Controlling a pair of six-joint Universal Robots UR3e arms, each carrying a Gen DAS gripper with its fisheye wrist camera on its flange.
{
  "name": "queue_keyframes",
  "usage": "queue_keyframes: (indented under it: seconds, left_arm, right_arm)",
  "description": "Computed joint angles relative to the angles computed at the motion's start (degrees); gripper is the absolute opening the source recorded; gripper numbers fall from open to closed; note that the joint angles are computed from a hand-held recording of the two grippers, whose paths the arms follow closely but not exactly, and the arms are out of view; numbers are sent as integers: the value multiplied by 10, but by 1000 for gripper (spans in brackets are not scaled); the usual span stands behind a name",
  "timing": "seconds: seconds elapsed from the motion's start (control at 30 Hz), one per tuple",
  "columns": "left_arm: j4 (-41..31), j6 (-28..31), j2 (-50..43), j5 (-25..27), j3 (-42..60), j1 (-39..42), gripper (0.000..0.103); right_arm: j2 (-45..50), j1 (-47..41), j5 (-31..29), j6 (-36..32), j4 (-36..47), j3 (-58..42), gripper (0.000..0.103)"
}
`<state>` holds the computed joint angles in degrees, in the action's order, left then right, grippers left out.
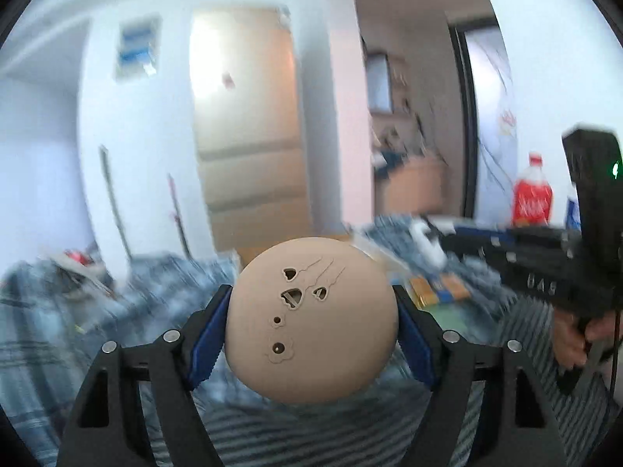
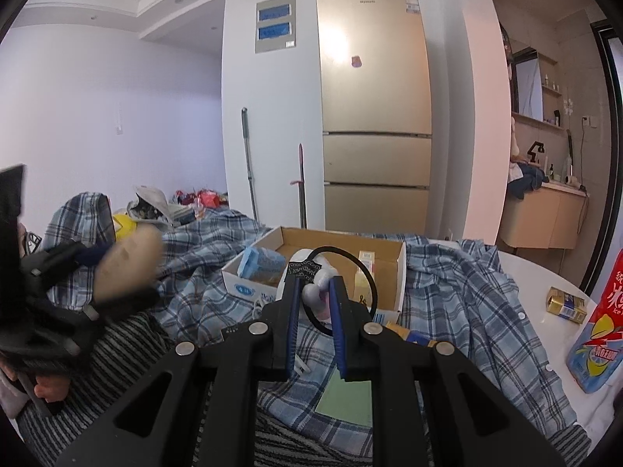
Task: Organize soft objects
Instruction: 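Lift the held disc and earbuds and carry them over the cardboard box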
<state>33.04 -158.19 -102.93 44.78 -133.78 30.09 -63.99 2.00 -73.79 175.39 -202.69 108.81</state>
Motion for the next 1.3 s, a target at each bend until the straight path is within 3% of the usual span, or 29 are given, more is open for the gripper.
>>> queue_keyframes:
  seconds: [0.07,0.13,0.33,0.5,0.7,0.8,0.87,1.07,1.2,1.3]
  left_arm:
    - [52,-23,-5,2,-8,3,80]
    - [58,-29,-5,6,-5,1,80]
    - [-9,-40,81,5,-10,8,80]
    - [-21,-71,162,3,-18,25,80]
    - [-65,-95,169,51,31,-13,80]
    - [-95,-108,156,97,83,-47,80]
    - [-132,-111,140,162,137,-89,80]
    - [-193,-148,106,217,257,-143,80]
    - [-267,-169,80,233,359,-163,80]
    - [-257,-205,51,232,411,-167,80]
  right_arm:
    - [0,-2,2,5,-19,6,15]
    - [-1,-5,5,9,-31,12,15]
    - [-20,-4,-7,21,-52,28,15]
    - [-65,4,-27,27,-41,28,15]
    - [-107,8,-44,21,-30,21,15]
    - [-113,16,-62,17,4,-26,15]
    - [-109,21,-81,33,32,-70,15]
    - [-80,45,-127,41,149,-223,15]
    - [-38,42,-121,43,217,-331,15]
    - [-11,30,-110,81,254,-398,15]
